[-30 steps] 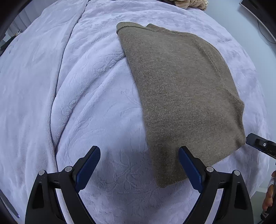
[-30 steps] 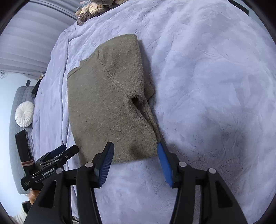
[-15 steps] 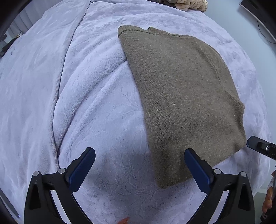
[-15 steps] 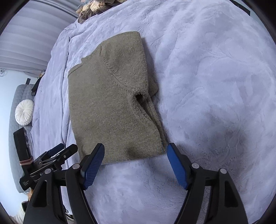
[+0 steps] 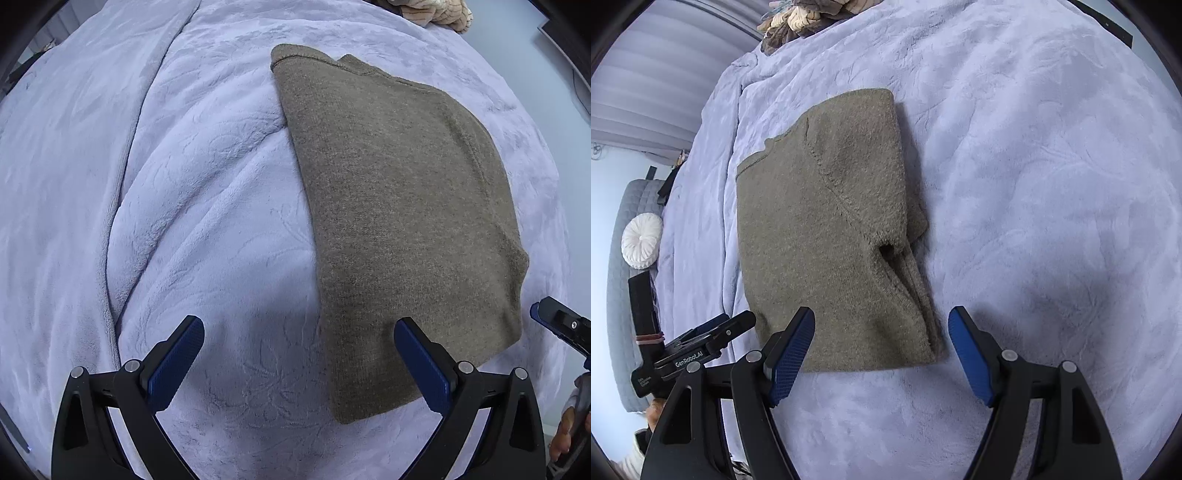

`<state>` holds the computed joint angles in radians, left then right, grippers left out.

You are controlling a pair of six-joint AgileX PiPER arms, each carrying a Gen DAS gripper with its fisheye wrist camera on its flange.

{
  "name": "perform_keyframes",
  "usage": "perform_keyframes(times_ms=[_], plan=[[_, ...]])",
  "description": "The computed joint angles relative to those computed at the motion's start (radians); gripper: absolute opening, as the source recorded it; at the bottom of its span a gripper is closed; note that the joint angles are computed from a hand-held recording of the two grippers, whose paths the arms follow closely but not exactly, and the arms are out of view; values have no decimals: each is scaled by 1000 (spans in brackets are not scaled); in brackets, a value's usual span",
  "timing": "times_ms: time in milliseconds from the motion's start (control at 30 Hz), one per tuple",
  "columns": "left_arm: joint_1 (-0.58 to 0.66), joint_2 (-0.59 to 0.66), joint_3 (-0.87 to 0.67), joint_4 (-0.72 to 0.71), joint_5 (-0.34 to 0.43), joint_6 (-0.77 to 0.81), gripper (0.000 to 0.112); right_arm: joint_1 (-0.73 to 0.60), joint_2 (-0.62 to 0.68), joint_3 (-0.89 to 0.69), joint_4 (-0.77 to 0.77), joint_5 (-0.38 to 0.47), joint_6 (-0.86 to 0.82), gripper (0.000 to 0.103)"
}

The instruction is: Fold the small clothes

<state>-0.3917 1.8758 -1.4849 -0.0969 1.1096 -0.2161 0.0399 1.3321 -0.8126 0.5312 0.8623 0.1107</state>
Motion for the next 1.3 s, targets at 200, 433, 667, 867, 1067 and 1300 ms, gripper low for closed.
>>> perform_keyframes(times_ms=[200, 433, 667, 867, 1067, 1300], plan=[[5, 41, -88, -27, 6, 2, 103, -69, 57, -29, 50, 3, -82, 78], [19, 124, -200, -80, 5, 23, 103, -145, 124, -45, 133, 15, -204, 78], [50, 246, -352, -158, 43, 44, 103, -247, 212, -75, 317, 48, -422, 79], [77, 344, -420, -291, 73, 117, 103, -278, 392, -165, 418, 115, -553, 80], [85, 386, -405, -410, 48, 211, 103, -254, 550, -255, 452, 187, -636, 84], [45, 440, -477, -389, 33, 189, 103, -172, 654, -362, 542, 219, -694, 89]])
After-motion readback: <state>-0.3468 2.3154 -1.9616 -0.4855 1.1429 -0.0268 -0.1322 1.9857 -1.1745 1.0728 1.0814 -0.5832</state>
